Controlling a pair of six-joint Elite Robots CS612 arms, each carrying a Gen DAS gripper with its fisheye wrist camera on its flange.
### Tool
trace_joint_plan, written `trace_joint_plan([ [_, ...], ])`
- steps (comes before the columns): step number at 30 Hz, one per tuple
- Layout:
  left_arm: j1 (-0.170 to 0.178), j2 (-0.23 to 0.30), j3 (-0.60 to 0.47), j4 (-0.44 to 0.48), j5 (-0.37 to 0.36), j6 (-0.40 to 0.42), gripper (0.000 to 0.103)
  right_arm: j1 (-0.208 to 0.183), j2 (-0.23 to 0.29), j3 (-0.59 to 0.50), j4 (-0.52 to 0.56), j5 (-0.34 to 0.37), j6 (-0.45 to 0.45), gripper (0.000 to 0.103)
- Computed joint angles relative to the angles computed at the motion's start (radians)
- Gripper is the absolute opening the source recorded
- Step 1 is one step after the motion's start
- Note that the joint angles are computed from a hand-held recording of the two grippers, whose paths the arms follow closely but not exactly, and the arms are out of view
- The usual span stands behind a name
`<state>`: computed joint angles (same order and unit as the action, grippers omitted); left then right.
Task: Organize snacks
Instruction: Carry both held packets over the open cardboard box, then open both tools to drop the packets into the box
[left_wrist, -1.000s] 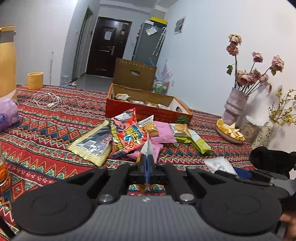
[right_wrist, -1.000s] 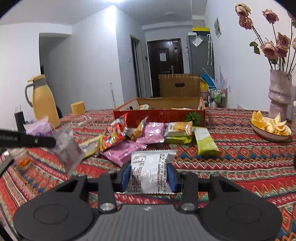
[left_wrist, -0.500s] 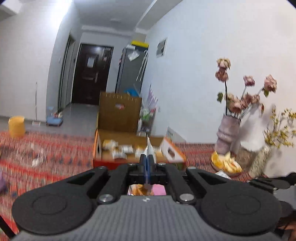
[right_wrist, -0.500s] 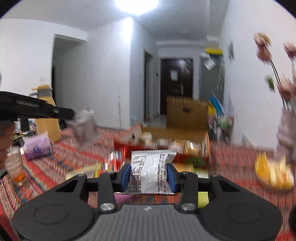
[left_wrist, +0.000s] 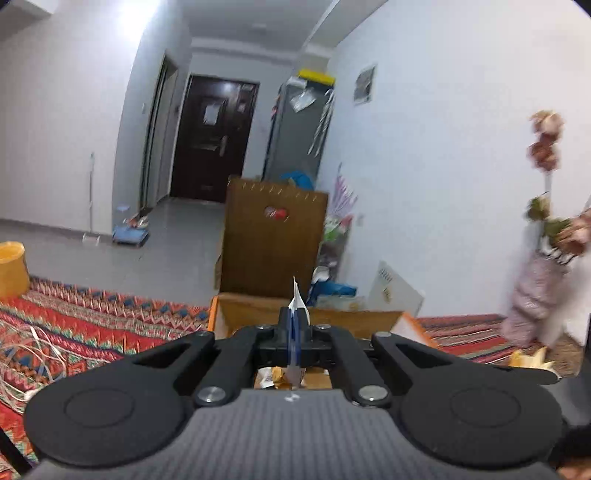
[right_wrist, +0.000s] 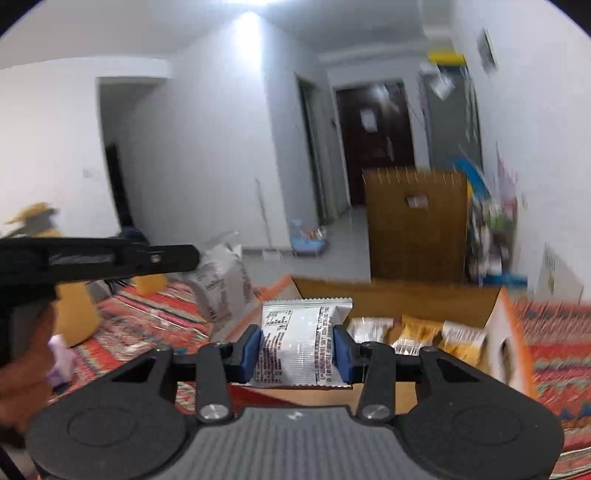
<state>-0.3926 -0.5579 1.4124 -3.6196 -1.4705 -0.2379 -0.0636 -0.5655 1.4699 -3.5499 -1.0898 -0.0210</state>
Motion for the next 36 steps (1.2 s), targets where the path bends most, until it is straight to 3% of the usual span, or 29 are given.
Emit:
trace_joint_plan([
  [3,0.013,0.055,-0.078,0.061,-0.013,-0.024,0.002,0.024,0.061,-0.102,0.08,-0.063,0.013,0.041],
  [8,0.024,0.104,-0.165,0.193,-0.013,-0.049,0.003,0.047,0.119,-0.204,0.176,-0.1,0.003,0.041],
  [11,0.028,0.113,-0.177,0.231,-0.023,-0.042,0.005,0.058,0.135,-0.228,0.215,-0.117,-0.012,0.046],
  [12,0.029,0.114,-0.178,0.238,-0.025,-0.041,0.006,0.057,0.134,-0.231,0.24,-0.109,-0.012,0.052],
  [14,0.031,0.113,-0.178,0.253,-0.034,-0.054,0.014,0.054,0.133,-0.229,0.234,-0.103,-0.007,0.063],
  [16,0.033,0.111,-0.179,0.267,-0.043,-0.077,0.049,0.055,0.134,-0.228,0.22,-0.107,-0.003,0.07],
  [20,0.037,0.107,-0.179,0.268,-0.064,-0.11,0.055,0.055,0.13,-0.222,0.215,-0.114,-0.009,0.07],
  [22,0.041,0.103,-0.175,0.267,-0.081,-0.108,0.067,0.056,0.127,-0.217,0.207,-0.118,-0.009,0.071],
  [24,0.039,0.094,-0.167,0.275,-0.078,-0.104,0.07,0.059,0.123,-0.21,0.191,-0.138,-0.024,0.072],
  [27,0.036,0.081,-0.144,0.238,-0.084,-0.101,0.081,0.056,0.111,-0.191,0.159,-0.149,-0.026,0.076],
  [31,0.021,0.039,-0.093,0.214,-0.063,-0.065,0.082,0.042,0.079,-0.141,0.095,-0.138,0.021,0.08],
  [36,-0.013,-0.039,0.039,0.02,-0.015,0.009,0.095,0.009,0.001,-0.023,-0.009,-0.128,0.038,0.085],
])
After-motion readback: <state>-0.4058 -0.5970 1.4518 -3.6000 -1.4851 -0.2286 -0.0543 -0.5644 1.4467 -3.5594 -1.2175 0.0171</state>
